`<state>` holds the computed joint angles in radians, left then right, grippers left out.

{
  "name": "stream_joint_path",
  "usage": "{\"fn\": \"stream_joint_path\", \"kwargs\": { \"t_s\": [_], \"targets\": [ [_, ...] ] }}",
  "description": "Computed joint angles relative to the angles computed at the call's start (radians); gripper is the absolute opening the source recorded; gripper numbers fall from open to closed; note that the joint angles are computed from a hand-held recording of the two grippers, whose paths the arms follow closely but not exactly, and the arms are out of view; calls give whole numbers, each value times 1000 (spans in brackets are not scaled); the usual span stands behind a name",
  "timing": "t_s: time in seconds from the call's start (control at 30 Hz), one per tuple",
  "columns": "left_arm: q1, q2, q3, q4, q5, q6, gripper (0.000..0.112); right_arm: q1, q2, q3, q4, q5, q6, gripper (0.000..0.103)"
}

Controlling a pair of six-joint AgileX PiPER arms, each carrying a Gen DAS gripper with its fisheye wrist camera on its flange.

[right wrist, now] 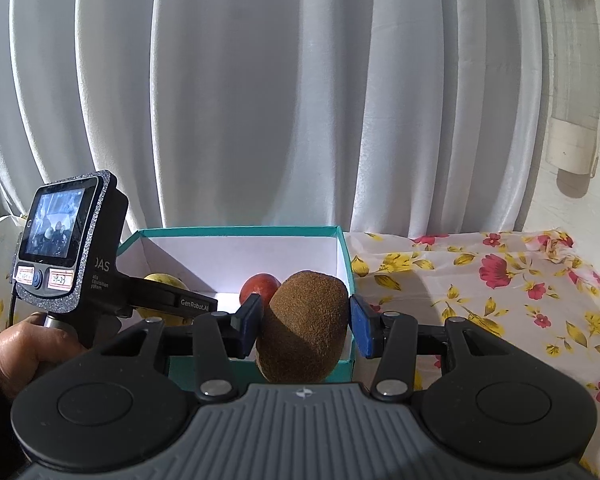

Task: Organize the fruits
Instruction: 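Lower the green pear into the teal box with the left gripper while the right gripper holds the kiwi, then lower the kiwi into the teal box and open the right gripper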

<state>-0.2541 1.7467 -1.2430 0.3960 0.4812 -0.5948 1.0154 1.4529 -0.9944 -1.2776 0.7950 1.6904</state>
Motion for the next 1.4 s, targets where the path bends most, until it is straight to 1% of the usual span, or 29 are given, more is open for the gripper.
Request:
{"fn": "stream_joint_path", "kwargs": {
  "t_s": [0.5,0.6,0.87,1.03,1.17,1.23,1.3,1.4],
  "targets": [
    [1,20,-25,-38,34,24,71,-30,27,-26,-10,-36,-11,46],
    [6,20,-28,-58,38,40,71,-33,30,-29,-12,-38,-15,46],
    [1,22,-29,-49,46,36,71,-22,32,-33,-19,-28,-15,46],
    [6,25,-43,-77,61,57,71,-26,36,-41,-13,-33,-26,46],
    [10,18,-39,-93,54,68,79,-26,36,-41,-18,-32,-22,46],
    [6,15,-36,-76,52,50,82,-28,36,-39,-22,-33,-20,46],
    [7,5,-24,-70,39,44,90,-30,38,-39,-24,-36,-16,46],
    [2,-8,-13,-49,38,29,92,-32,41,-42,-24,-38,-17,46]
  ]
}}
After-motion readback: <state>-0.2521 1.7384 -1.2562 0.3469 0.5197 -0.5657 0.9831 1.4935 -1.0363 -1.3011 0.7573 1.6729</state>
